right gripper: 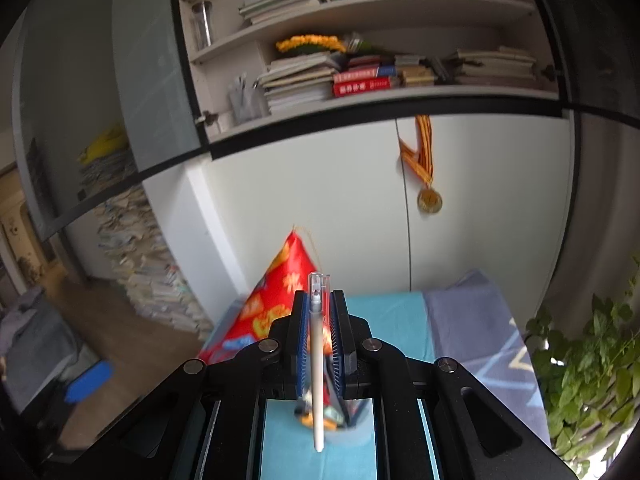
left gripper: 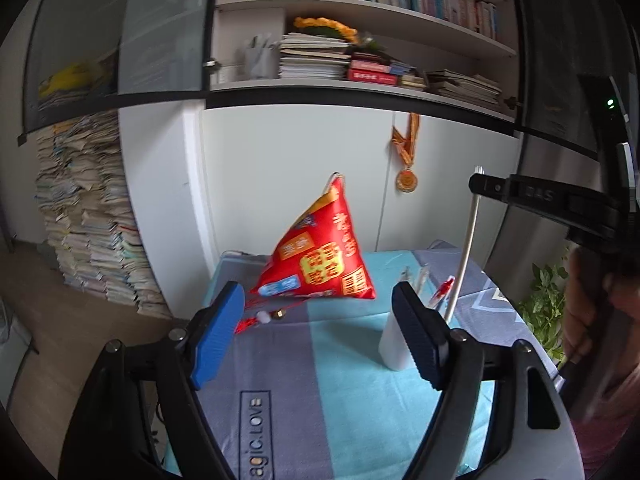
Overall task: Organize stationery
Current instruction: 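Lower the white pen into the frosted cup and open the right tool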
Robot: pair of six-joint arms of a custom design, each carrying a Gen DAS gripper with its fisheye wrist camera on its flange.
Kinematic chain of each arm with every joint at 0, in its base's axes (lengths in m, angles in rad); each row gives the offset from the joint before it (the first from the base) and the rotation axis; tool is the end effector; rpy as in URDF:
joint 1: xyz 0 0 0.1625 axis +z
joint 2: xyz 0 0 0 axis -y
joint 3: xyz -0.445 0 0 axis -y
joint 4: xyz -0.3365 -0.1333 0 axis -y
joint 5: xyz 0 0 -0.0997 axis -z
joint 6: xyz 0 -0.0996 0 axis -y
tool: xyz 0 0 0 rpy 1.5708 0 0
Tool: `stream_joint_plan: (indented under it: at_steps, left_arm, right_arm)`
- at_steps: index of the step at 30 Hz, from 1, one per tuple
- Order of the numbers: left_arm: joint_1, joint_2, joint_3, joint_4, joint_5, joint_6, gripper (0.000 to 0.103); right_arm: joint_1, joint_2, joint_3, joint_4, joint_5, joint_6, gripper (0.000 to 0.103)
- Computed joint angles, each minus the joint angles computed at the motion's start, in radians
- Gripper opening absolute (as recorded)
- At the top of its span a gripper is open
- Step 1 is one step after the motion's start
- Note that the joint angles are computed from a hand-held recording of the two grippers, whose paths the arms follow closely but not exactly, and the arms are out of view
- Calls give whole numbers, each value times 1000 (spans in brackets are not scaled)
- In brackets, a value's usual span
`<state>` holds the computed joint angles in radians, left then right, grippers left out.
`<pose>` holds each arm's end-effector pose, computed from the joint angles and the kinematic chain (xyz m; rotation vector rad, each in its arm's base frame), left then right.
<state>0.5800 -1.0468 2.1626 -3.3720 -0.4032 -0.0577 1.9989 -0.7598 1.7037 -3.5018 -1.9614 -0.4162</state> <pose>-0.2719 -0.4470 0.2784 0.4970 2.0749 -1.3281 0.3574 -0.5534 0.2289 0.7682 -2.3486 1.3247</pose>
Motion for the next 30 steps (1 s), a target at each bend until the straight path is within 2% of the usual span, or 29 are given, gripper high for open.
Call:
stream_joint_plan:
  at_steps: [4, 7, 9, 12, 16, 24, 30]
  left_arm:
    - [-7, -50, 25, 79, 9, -100, 77]
    - [-17, -59, 34, 43, 19, -84, 78]
    - [-24, -51, 35, -13, 27, -43, 78]
    - [-30, -48, 41, -91, 3, 21, 79]
    - [-40, -44, 48, -133, -16, 62, 80]
    - [-47, -54, 57, -135, -26, 63, 80]
    - [-43, -63, 60, -66, -30, 11, 81]
  right_arm:
    - [2, 102, -72, -148, -52, -41, 11]
    - [2, 159, -102, -215, -111, -93, 11]
    - [-4, 171, -101, -219, -127, -102, 11]
    - [-21, 170, -81, -215, -129, -69, 11]
    - [-34, 168, -61, -199, -146, -43, 11]
    - [-46, 152, -18, -180, -156, -14, 11]
    - [-58, 113, 25, -118, -134, 20, 11]
